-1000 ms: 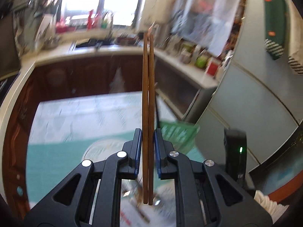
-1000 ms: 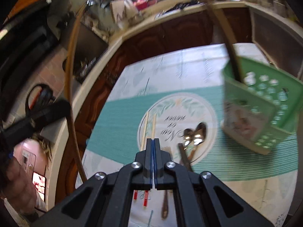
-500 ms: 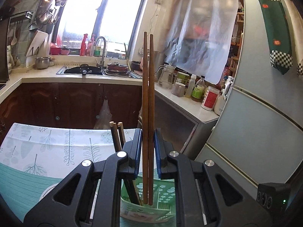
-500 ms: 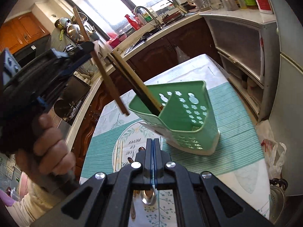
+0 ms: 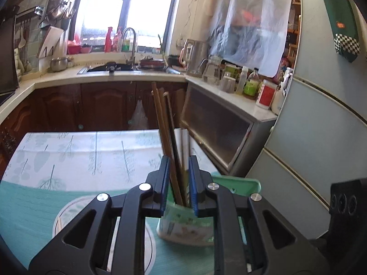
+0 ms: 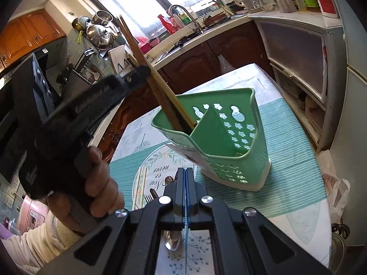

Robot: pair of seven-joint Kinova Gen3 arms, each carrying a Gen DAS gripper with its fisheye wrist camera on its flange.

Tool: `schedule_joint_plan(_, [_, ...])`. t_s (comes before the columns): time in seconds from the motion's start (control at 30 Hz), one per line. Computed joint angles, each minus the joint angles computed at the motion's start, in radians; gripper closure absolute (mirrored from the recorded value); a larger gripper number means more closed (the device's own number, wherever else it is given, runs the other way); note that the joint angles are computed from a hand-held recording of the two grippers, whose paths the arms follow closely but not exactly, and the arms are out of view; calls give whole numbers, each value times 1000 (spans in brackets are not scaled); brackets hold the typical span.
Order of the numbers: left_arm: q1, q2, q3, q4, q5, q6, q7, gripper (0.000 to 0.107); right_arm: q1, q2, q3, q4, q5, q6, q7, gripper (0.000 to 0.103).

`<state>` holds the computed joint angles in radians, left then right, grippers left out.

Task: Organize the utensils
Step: 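Lower brown chopsticks into the green holder with the left tool while the right tool lifts closed, then withdraw the open left tool over the pale chopsticks while the right tool returns to them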

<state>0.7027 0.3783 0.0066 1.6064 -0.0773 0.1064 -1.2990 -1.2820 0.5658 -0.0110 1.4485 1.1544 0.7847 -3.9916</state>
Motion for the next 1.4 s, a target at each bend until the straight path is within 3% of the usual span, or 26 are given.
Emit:
schedule_joint_plan(0.1, [-48,-41,35,3,18,121,8,89,5,-2,3,8,9,-25,-22,103])
schedule_joint_plan(0.23, [-203,-81,157,1,73,284,-63,89,1,8,-2,-20,-2,-14,7,103])
schedule_joint_plan(0.47, [-317,-146,148,-2,110,543,-100,89,2,43,0,-114,-71,-39,135,102])
schedule_joint_plan(0.67, [-372,-188,123,43,82,617,-95,89,16,97,-1,-234,-186,-79,320,103])
schedule_joint_plan(0.87, [-432,-199,126,104,136,638,-146,89,36,166,-22,-384,-325,-74,532,103])
schedule_joint_plan(1.07, [-443,-122,123,84,143,696,-127,88,58,247,-50,-559,-484,6,736,103])
schedule_joint_plan(1.2, [-475,-68,126,64,200,725,-151,73,78,290,-58,-638,-594,36,821,102])
schedule_joint_plan(1.4, [-443,11,105,-5,165,781,-102,73,76,311,-25,-662,-696,30,883,102])
